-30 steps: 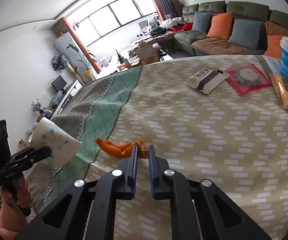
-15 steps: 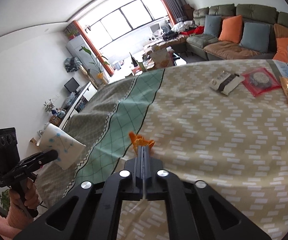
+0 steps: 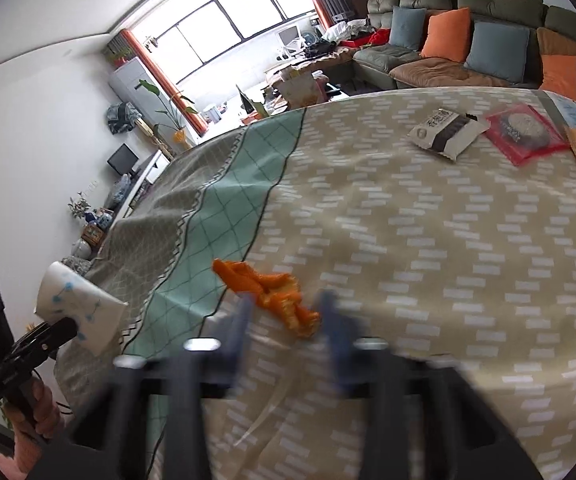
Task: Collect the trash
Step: 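Carry the orange piece in the right tool while the left tool carries the cup toward the teal bin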
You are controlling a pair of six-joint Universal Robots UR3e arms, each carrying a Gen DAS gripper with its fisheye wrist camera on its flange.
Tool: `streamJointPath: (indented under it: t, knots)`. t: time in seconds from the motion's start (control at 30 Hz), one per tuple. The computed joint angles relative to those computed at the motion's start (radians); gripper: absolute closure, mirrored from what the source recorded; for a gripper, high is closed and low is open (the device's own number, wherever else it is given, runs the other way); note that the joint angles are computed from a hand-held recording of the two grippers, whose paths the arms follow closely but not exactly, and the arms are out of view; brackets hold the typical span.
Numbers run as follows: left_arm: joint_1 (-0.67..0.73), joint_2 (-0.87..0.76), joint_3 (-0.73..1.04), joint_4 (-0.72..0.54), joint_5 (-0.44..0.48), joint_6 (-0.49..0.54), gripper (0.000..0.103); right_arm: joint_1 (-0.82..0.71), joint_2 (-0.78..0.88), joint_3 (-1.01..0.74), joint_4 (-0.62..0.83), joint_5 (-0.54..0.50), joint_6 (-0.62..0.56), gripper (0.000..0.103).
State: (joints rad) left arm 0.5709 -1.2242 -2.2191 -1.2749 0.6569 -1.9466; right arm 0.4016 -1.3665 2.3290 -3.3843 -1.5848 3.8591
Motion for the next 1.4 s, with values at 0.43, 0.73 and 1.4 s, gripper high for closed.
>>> streamJointPath:
  t: [0.43, 0.73, 1.4]
  knots:
    - [0.107, 0.072, 0.003, -0.173, -0.01, 0.109, 0.066, 0.078, 0.008, 0.008, -0.135, -0.009, 0.035, 0.091]
    - [0.212, 0.136, 0.006, -0.315, -0.004, 0.209, 0.066, 0.159, 0.058, -0.104, -0.136, 0.0, 0.025, 0.091]
    - [0.442, 0.201, 0.066, -0.585, 0.012, 0.416, 0.066, 0.232, 0.246, -0.378, -0.095, 0.072, -0.003, 0.091]
